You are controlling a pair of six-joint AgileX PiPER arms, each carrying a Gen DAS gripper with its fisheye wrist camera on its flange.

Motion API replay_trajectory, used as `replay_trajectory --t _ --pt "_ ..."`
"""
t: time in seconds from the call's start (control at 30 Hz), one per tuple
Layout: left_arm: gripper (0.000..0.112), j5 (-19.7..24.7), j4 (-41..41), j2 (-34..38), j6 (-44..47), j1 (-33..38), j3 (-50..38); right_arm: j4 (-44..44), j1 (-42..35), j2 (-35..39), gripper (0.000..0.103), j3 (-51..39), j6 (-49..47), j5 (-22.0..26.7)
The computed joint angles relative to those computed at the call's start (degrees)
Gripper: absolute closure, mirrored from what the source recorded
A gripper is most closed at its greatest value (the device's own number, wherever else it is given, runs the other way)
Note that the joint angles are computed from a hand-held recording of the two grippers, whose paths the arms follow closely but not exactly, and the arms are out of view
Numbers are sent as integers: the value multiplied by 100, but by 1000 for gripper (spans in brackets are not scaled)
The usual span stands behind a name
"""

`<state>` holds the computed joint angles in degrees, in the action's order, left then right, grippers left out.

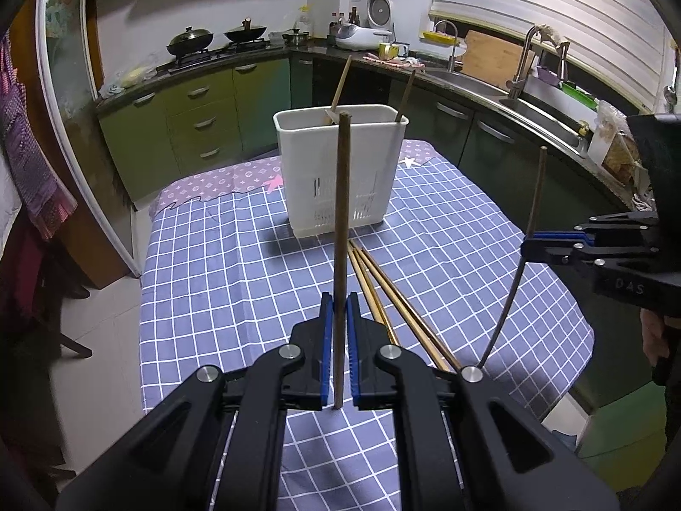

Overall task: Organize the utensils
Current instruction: 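Drop the chopstick into the holder with the left gripper while the right carries its chopstick over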

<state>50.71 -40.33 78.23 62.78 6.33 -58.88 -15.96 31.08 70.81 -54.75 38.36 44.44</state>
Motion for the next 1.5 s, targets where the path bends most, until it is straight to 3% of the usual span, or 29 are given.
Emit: replay_trajectory --t 0.33,0.5,0.77,1.07,1.3,1.5 --pt "106 166 -96 55 -26 -26 -275 181 -165 133 96 -178 -323 -62" --pt "106 465 36 296 -395 -136 -891 237 -258 149 96 -370 -498 -23" --pt "106 988 347 844 -1242 -410 -2414 341 -467 257 96 -1069 -974 250" --pt "106 1526 821 2036 -2611 -968 -5397 576 -705 403 96 -1474 -1448 406" --pt "106 1434 1345 2998 -3356 -1385 -7126 957 -1034 492 96 -1440 -1857 289" --pt "106 1364 1830 3697 -3707 -1696 -7548 969 -995 443 96 -1481 -1870 304"
